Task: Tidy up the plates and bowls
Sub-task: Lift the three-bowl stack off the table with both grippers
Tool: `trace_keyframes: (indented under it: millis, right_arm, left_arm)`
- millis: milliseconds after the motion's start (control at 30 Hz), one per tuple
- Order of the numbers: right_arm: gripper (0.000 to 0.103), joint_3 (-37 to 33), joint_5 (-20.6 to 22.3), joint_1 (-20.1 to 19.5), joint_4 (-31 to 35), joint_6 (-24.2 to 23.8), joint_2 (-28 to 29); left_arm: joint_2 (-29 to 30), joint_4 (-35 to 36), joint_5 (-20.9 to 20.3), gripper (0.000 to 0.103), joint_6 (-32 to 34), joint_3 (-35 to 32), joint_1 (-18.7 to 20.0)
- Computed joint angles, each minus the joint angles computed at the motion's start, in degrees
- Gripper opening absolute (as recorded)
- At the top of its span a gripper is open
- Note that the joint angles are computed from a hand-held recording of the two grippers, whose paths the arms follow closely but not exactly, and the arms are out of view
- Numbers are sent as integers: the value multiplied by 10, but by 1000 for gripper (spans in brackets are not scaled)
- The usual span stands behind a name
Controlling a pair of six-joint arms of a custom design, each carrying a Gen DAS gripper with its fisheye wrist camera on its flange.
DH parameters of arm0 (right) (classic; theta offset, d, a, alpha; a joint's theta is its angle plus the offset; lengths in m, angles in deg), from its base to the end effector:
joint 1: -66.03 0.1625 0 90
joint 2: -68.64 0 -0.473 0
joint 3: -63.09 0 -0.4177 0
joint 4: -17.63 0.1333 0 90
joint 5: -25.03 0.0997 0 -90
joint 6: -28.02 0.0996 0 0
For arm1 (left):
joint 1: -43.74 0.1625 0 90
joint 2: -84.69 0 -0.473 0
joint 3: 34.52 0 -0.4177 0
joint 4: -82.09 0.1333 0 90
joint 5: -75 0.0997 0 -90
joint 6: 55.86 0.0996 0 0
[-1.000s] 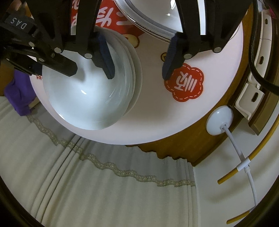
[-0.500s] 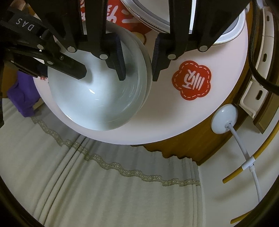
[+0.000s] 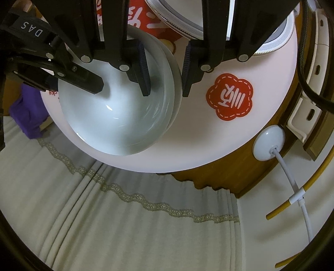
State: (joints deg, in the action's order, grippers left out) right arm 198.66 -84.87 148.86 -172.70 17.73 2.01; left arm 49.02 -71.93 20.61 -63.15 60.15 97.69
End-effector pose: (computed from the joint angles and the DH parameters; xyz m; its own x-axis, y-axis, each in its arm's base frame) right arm 0.0398 -0.4803 0.1789 -0.9152 0.1373 0.3789 -0.0579 0.8857 -0.4606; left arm -0.2607 -0.6832 0.0083 -0.7561 0.3315 -0.5642 0.4943 0.8544 -0.1604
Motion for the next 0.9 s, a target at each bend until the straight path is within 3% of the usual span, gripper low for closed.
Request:
trace_keyframes:
  millis: [500, 700, 900]
  right_arm:
    - [38, 8, 7, -2, -24, -3, 5]
    - [37, 12, -13, 8, -37, -21, 11]
    - [37, 15, -1, 2, -43, -23, 9]
  left_arm:
    - [-2, -51, -6, 23, -1, 20, 2]
    - [-2, -47, -9, 23, 1, 18, 2]
    - [0, -47, -12, 23, 0, 14, 3]
